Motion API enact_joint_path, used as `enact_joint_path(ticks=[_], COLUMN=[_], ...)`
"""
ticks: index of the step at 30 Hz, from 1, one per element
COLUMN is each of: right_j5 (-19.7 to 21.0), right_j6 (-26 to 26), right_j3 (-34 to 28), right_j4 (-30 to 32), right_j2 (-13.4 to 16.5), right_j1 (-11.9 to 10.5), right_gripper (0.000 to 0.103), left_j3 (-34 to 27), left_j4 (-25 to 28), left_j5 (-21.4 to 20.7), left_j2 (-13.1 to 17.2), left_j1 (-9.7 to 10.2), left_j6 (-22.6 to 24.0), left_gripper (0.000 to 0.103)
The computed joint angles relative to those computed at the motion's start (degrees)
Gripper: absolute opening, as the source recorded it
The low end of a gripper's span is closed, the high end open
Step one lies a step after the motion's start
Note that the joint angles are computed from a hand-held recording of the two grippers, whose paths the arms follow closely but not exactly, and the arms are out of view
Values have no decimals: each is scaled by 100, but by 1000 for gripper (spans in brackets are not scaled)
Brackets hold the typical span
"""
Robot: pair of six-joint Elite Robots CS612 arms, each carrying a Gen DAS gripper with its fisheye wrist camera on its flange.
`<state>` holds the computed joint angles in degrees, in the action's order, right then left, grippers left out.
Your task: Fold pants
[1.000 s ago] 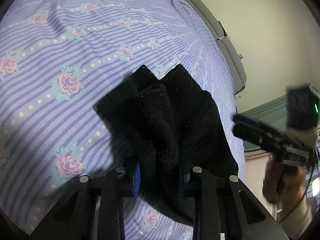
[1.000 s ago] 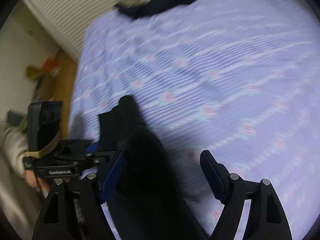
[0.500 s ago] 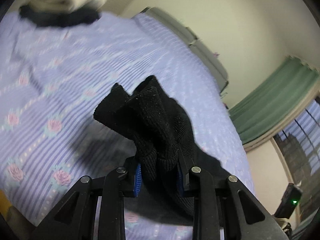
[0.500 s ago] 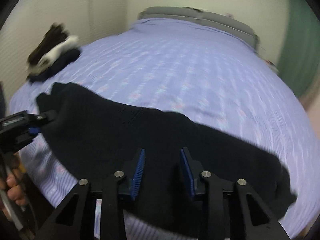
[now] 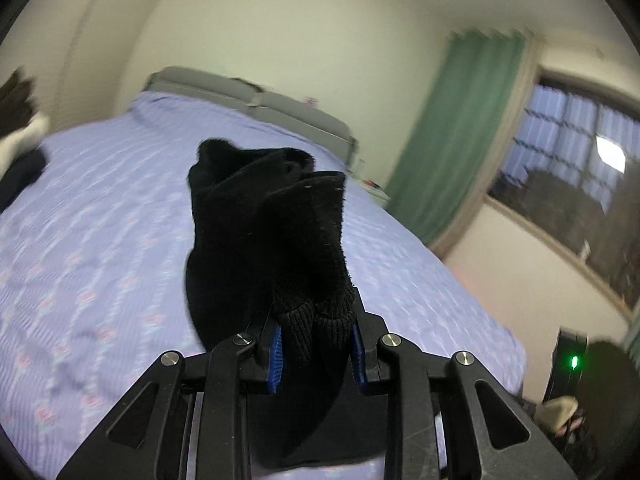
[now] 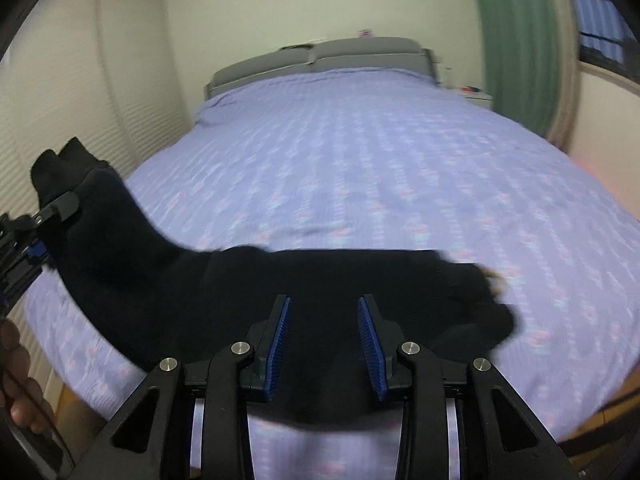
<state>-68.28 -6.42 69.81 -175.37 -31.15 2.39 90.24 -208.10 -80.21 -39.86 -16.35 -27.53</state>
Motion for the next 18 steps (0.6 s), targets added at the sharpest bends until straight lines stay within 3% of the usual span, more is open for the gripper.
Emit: enact_joint_path(ticks=[6, 10, 18], right_j5=[-38, -129, -114], right_j6=[265, 299, 455], right_j3=[80, 204, 192], right_j4=[135, 19, -2], right_j2=[-67, -62, 108], right_j1=[-341, -509, -731], right_gripper=[36, 36, 36], left_j3=[-533, -1009, -1926], left_j4=[657, 1434, 3283], left_j5=[-417, -635, -444], left_j2=[210, 446, 920], left_j1=[-309, -446, -642], left_j6=[756, 1060, 1653], left_gripper=[27, 26, 26])
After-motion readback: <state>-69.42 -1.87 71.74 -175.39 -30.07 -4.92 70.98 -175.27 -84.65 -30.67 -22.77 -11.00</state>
